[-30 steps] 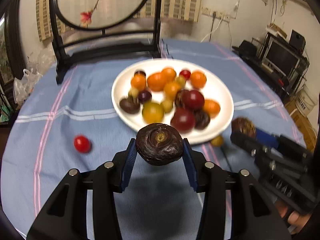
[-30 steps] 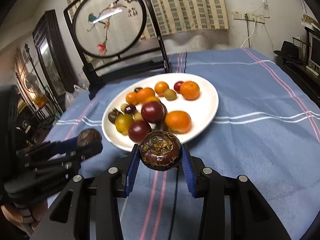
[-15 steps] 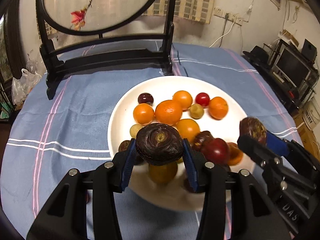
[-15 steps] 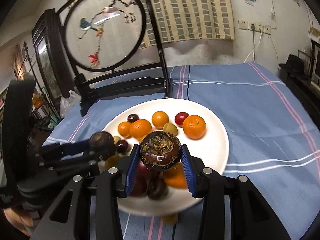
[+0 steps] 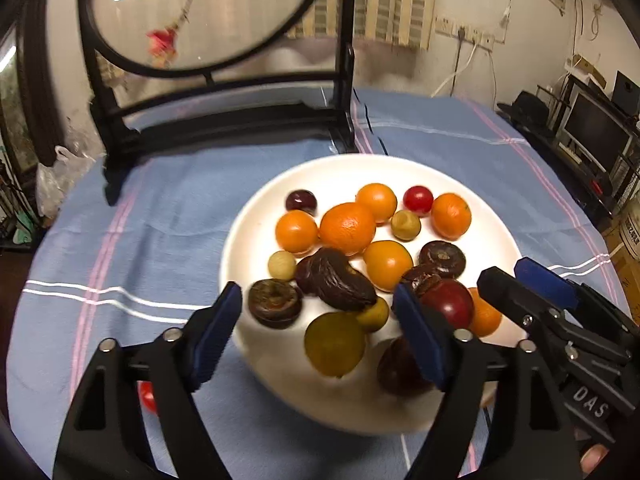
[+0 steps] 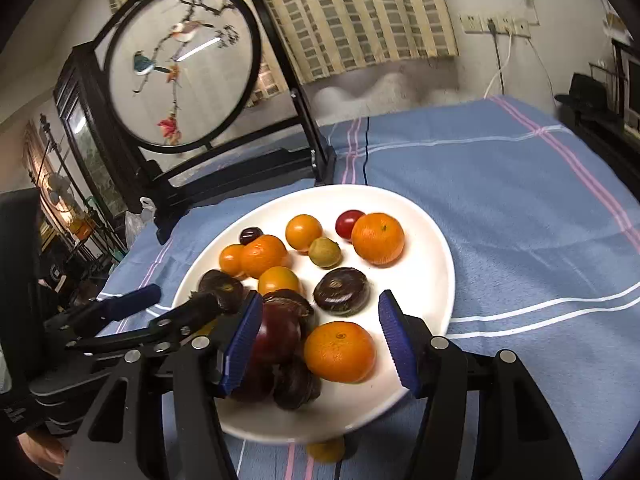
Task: Organize fruits
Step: 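Lower both mangosteens onto the white plate and open both tools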
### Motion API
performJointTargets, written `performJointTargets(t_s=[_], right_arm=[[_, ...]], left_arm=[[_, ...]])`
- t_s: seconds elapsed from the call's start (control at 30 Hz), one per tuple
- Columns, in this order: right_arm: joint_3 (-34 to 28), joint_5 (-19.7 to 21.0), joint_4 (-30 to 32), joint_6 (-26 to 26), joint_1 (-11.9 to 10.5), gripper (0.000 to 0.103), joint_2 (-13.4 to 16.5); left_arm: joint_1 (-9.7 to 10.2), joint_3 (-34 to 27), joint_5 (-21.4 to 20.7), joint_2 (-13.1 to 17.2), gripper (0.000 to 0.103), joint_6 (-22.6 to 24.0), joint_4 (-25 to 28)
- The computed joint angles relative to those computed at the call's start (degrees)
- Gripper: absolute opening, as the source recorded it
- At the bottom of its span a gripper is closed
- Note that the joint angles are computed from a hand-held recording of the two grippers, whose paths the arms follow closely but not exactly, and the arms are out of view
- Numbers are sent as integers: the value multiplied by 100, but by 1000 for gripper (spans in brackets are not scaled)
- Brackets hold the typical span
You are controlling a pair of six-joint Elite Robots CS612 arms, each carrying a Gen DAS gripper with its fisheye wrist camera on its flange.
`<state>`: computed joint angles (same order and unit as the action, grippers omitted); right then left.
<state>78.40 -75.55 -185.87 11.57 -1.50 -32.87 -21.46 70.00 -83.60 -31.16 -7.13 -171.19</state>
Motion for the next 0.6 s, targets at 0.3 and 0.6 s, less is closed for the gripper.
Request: performJointTargets(t_s=[0.3,0.6], right_arm=[[620,-90,-272,-217,39,66,-294],[1128,-251,-494,-106,47,66,-453]], left_arm=[[44,947,-11,-446,87,-38,-671],[61,1494,150,-587,87,-247,-883]])
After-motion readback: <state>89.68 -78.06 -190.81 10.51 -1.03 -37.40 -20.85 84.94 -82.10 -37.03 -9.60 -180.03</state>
